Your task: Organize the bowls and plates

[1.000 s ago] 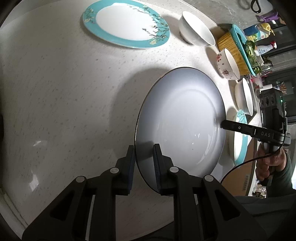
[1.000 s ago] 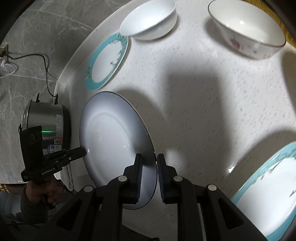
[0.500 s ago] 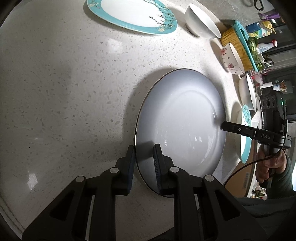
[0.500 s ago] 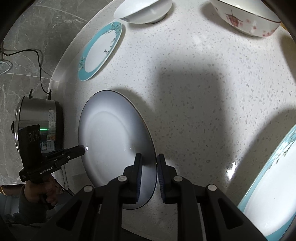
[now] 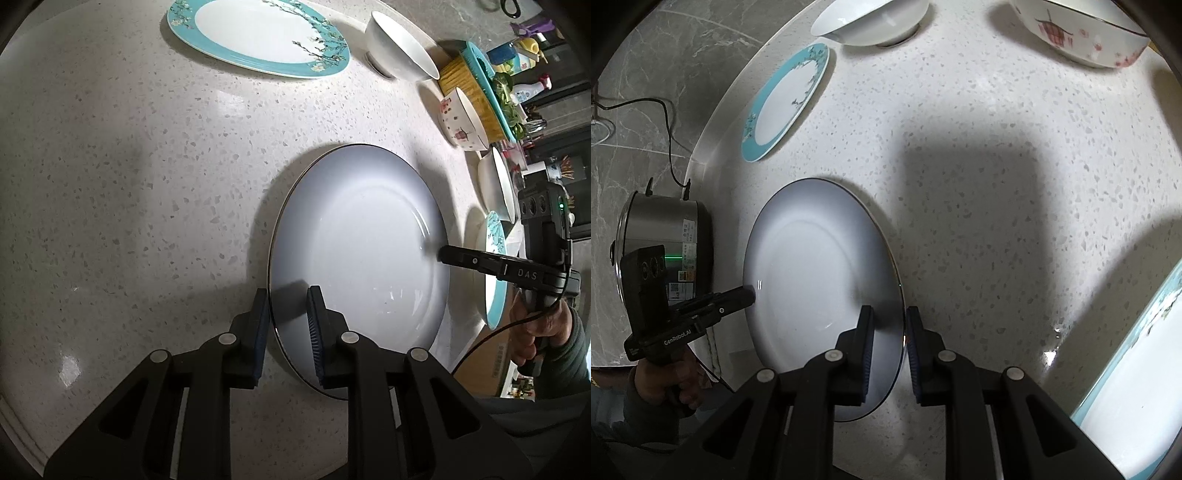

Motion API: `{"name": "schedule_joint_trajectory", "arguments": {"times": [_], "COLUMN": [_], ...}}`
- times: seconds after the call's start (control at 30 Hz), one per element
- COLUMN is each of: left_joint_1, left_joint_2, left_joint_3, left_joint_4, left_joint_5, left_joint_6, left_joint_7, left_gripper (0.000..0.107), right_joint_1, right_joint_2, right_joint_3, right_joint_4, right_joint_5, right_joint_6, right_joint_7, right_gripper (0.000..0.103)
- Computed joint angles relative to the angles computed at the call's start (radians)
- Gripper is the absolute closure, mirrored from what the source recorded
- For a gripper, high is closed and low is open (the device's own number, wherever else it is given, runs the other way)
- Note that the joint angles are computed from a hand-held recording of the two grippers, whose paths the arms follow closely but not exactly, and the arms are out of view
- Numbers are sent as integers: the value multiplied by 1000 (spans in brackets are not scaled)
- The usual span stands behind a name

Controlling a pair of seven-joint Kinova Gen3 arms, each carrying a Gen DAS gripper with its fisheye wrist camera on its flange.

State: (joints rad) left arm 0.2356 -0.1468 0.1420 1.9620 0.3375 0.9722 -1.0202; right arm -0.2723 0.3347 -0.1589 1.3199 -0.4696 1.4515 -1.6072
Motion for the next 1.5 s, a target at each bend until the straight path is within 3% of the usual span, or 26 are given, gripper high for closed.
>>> {"name": "schedule_joint_trajectory", "arguments": {"times": [0.13, 0.17, 0.2, 0.23, 0.27, 0.33, 0.4, 0.47, 0.53, 0.63, 0.73, 0.83, 0.97, 1.17, 1.5], "left_joint_1": [8, 1, -9, -37, -47, -47, -77, -108, -150, -235, -195, -163, -213, -273, -293], "left_joint_2": [-10, -18, -29, -58, -80, -127, -154, -168, -148, -85, 19, 132, 226, 325, 368], "left_joint_3": [-10, 3, 22, 49, 58, 54, 71, 74, 82, 91, -35, -118, -122, -122, -114], "left_joint_4": [14, 8, -1, -14, -22, -39, -69, -81, -104, -160, -232, -338, -423, -483, -456], "left_joint_5": [11, -11, -43, -83, -114, -190, -270, -330, -351, -297, -203, -216, -212, -161, -128], "left_joint_6": [-20, -16, -12, -4, -9, -28, -46, -106, -134, -118, -79, 10, 77, 100, 101], "left_joint_7": [12, 40, 76, 117, 150, 207, 237, 232, 211, 120, -2, -101, -177, -267, -336], "left_gripper": [83, 76, 55, 44, 38, 36, 27, 26, 26, 26, 26, 26, 26, 26, 28], "right_joint_1": [10, 10, 5, 0, 0, 2, 13, 36, 65, 46, 19, 6, -29, -57, -77], "right_joint_2": [7, 6, -2, -16, -28, -51, -72, -86, -68, -33, 6, 52, 115, 196, 276], "right_joint_3": [0, 0, 1, 4, 5, 10, 13, 16, -7, -17, -30, -42, -48, -57, -75], "right_joint_4": [-2, -3, -5, -8, -12, -39, -58, -56, -72, -90, -92, -95, -146, -245, -323], "right_joint_5": [-22, -22, -14, -3, 2, 14, 4, -56, -121, -167, -172, -186, -133, -73, -37], "right_joint_6": [8, 7, 0, -11, -20, -35, -75, -135, -179, -250, -327, -371, -384, -371, -341], "right_joint_7": [-3, -4, -9, -14, -15, -11, 1, 29, 38, 38, 1, -48, -112, -162, -203], "right_gripper": [78, 69, 61, 44, 38, 38, 32, 17, 16, 16, 18, 21, 32, 33, 37]}}
